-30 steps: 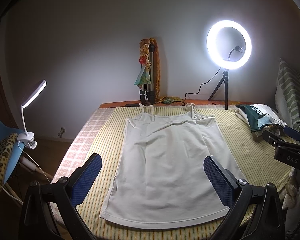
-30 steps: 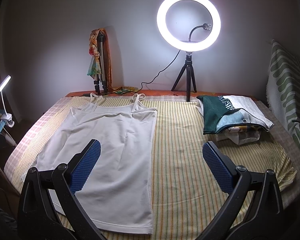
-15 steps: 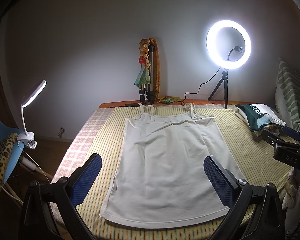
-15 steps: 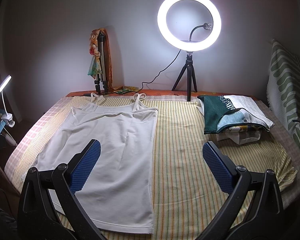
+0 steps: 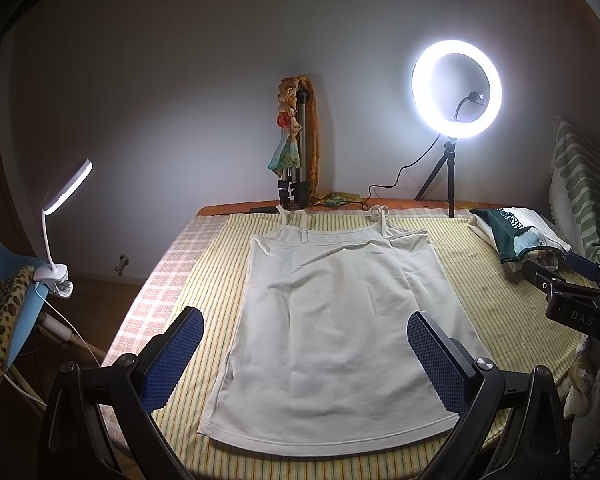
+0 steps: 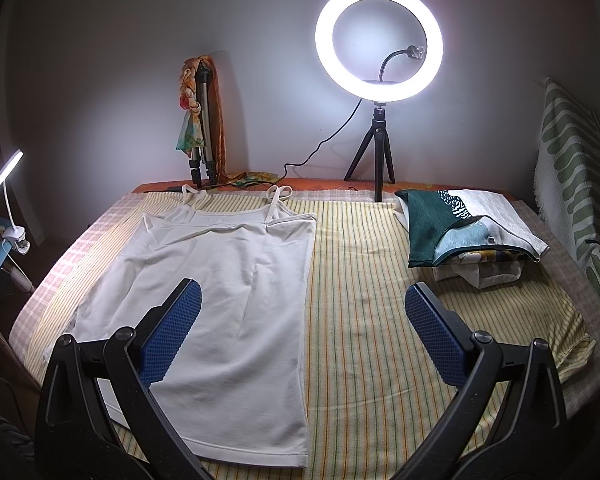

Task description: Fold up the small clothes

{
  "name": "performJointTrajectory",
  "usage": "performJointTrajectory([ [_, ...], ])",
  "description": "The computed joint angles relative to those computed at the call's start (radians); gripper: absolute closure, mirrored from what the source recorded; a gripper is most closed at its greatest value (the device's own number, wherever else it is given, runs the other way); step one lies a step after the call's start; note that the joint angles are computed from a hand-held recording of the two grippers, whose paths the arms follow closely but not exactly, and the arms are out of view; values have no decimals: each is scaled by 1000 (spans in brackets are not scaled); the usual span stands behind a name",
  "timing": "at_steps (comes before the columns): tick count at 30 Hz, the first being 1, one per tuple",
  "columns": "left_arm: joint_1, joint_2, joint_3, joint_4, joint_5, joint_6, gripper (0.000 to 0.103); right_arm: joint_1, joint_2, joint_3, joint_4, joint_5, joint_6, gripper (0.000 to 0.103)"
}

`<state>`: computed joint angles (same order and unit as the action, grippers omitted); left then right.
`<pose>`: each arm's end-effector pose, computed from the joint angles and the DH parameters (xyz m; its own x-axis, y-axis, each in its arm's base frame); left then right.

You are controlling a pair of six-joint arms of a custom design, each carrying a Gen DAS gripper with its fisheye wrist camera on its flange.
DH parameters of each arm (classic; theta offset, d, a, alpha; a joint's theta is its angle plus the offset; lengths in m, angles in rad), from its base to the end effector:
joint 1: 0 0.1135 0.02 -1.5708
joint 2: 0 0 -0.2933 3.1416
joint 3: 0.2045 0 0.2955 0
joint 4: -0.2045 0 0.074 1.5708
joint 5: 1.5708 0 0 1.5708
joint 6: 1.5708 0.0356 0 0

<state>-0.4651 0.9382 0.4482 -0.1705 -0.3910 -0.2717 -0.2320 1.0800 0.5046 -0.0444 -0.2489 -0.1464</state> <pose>0.1978 -0.0841 0.2012 -0.5673 0.0071 -0.8235 -0.0068 0.9999 0.0133 0.2409 -0.0479 0.2020 -0.5633 -0.0122 -0.8262 -0.0551 0.9982 0.0228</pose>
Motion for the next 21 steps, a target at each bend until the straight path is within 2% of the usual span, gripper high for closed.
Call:
performJointTrajectory([
  [21,38,-11,-20,3,17,15,0,45,-4,-11,4,23,24,0],
])
